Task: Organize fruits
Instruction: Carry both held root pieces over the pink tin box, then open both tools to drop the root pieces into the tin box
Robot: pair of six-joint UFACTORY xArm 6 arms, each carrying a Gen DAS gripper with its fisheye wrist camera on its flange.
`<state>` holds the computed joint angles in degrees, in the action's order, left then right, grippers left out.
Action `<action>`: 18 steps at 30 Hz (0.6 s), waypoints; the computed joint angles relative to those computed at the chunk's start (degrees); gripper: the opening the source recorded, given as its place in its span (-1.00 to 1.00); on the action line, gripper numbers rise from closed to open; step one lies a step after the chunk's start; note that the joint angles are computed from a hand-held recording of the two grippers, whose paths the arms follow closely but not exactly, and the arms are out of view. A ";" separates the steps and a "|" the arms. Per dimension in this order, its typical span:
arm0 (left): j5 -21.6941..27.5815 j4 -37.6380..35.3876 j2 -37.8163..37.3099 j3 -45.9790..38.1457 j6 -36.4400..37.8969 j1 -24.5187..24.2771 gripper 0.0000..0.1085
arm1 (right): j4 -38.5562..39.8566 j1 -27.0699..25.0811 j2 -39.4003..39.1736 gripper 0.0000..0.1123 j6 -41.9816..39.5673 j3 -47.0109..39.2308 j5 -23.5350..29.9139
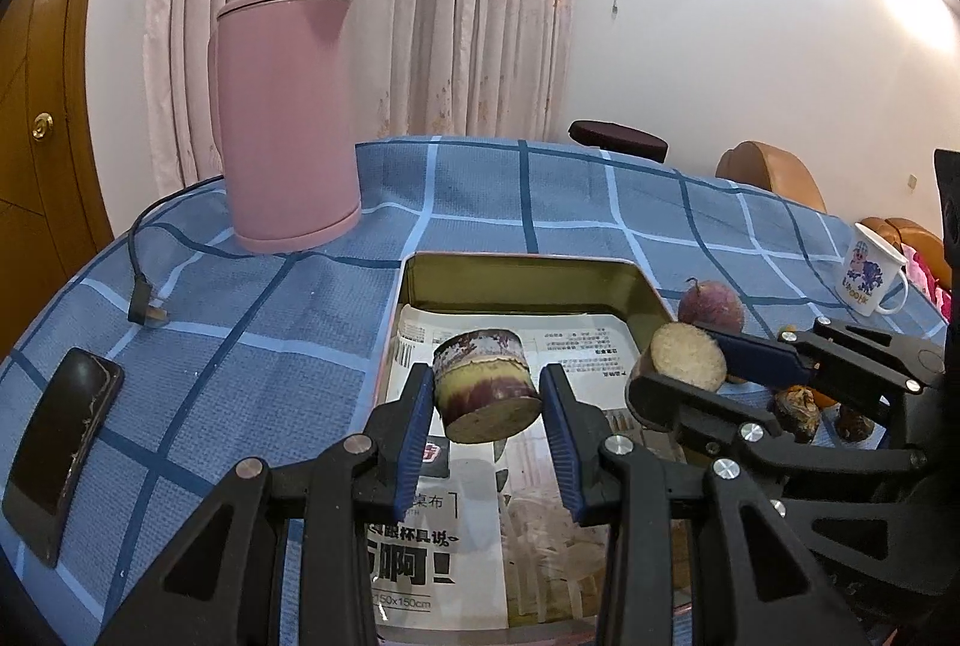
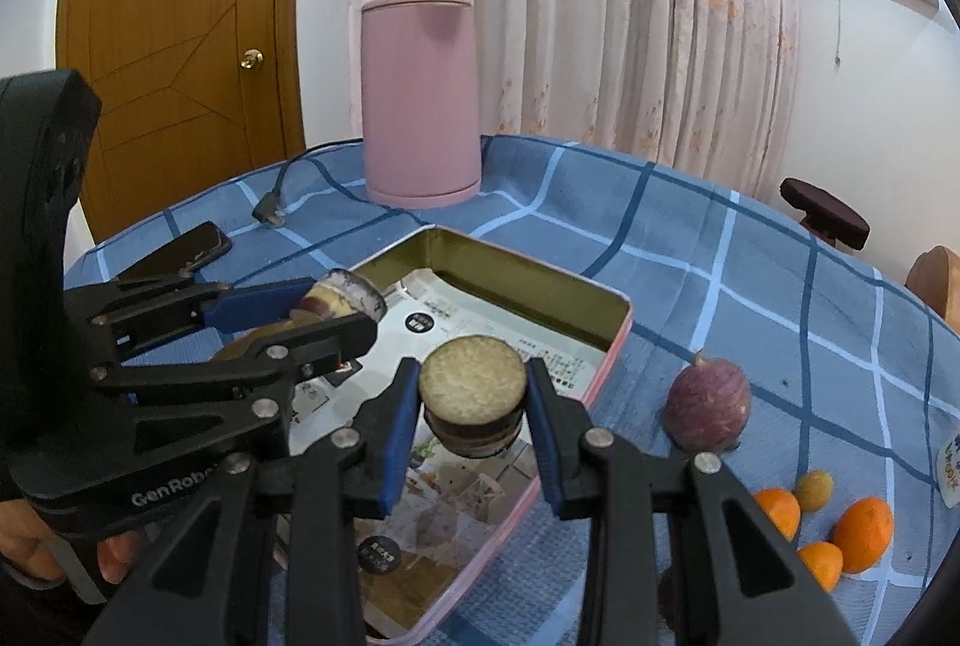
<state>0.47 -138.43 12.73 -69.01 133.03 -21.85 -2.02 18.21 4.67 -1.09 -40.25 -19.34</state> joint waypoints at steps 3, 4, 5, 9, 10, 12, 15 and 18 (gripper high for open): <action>-0.26 2.30 0.52 -0.32 -2.37 -0.15 -0.29 | -0.45 -0.01 0.34 -0.33 0.28 -0.26 0.44; -0.29 3.51 0.64 -0.32 -3.63 -0.23 -0.29 | -1.01 -0.15 0.42 -0.33 0.75 -0.32 0.53; -0.37 4.43 0.78 -0.38 -4.53 -0.30 -0.29 | -0.99 -0.15 0.59 -0.33 0.72 -0.45 0.65; -0.71 8.56 1.28 -0.43 -8.71 -0.60 -0.29 | -2.29 -0.46 1.22 -0.33 2.01 -0.95 0.75; -0.68 9.23 1.30 -0.38 -9.42 -0.62 -0.29 | -2.22 -0.43 1.31 -0.33 1.96 -0.99 0.74; -0.83 10.64 1.48 -0.41 -10.77 -0.67 -0.29 | -2.85 -0.54 1.57 -0.33 2.48 -1.18 0.96; -1.05 12.02 1.64 -0.37 -12.29 -0.68 -0.29 | -5.64 -1.11 1.66 -0.33 4.59 -1.31 1.41; -1.22 11.78 1.70 -0.46 -11.99 -0.52 -0.29 | -3.19 -0.45 1.68 -0.30 2.40 -1.25 1.30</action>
<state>-0.75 -126.65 14.43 -69.46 121.04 -22.37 -5.21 17.76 6.35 1.32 -41.50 -18.04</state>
